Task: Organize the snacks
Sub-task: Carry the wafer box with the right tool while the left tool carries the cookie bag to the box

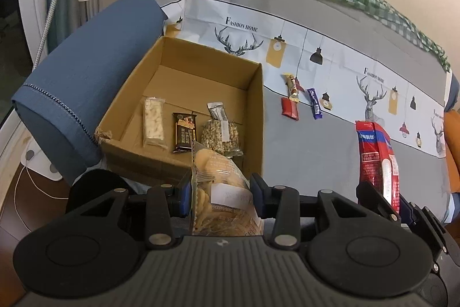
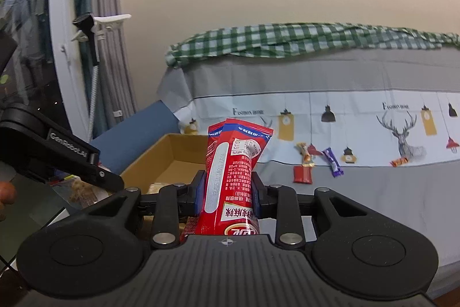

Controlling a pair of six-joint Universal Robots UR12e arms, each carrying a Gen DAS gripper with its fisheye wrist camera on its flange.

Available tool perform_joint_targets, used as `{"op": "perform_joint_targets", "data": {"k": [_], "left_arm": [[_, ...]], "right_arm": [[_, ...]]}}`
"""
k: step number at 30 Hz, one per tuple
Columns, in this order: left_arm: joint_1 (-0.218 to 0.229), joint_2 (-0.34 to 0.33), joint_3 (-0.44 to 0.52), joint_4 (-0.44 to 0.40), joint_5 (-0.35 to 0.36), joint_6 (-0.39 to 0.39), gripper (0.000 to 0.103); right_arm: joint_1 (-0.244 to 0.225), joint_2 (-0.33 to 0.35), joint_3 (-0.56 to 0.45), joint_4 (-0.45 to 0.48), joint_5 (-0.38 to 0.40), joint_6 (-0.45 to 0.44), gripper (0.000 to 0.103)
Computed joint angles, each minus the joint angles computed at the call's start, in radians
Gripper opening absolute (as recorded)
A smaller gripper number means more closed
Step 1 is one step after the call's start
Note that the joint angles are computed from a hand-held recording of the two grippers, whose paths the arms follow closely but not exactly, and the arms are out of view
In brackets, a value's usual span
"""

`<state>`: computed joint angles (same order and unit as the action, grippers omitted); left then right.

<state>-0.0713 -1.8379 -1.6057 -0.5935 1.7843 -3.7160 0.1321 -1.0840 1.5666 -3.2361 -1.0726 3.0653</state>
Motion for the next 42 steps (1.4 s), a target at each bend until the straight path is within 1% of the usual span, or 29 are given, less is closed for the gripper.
{"op": "perform_joint_targets", "data": {"k": [3,7,14,19,26,36,42], "left_arm": [[-0.001,0.007,-0.011,0.018,0.008,0.007,0.045],[-0.001,0.011,-0.022,0.043,0.02,0.01,0.045],[0.017,0.011,-0.027,0.036,-0.018,-0.002,0.045],[0.027,0.012,-0.032,0.039,-0.029,-0.013,0.045],[0.042,0.013,-0.041,0.042,-0.039,-0.041,0.045],[0.073,0.002,-0.033,0.018,-0.061,-0.035,0.045],[0.091,-0.015,0.0,-0.007,-0.047,-0.013,0.045]], "right_arm": [[0.002,-0.007,0.012,-0.023,0.003,-0.009,0.032],[0.007,-0.009,0.014,-0.029,-0.006,-0.013,0.032],[0.016,-0.014,0.014,0.01,-0.028,-0.038,0.032],[0.024,-0.013,0.002,0.053,-0.033,-0.066,0.032],[0.037,-0.009,-0.012,0.086,-0.04,-0.113,0.032],[0.052,0.009,-0.044,0.131,-0.063,-0.163,0.032],[0.065,0.031,-0.087,0.162,-0.07,-0.17,0.032]]}}
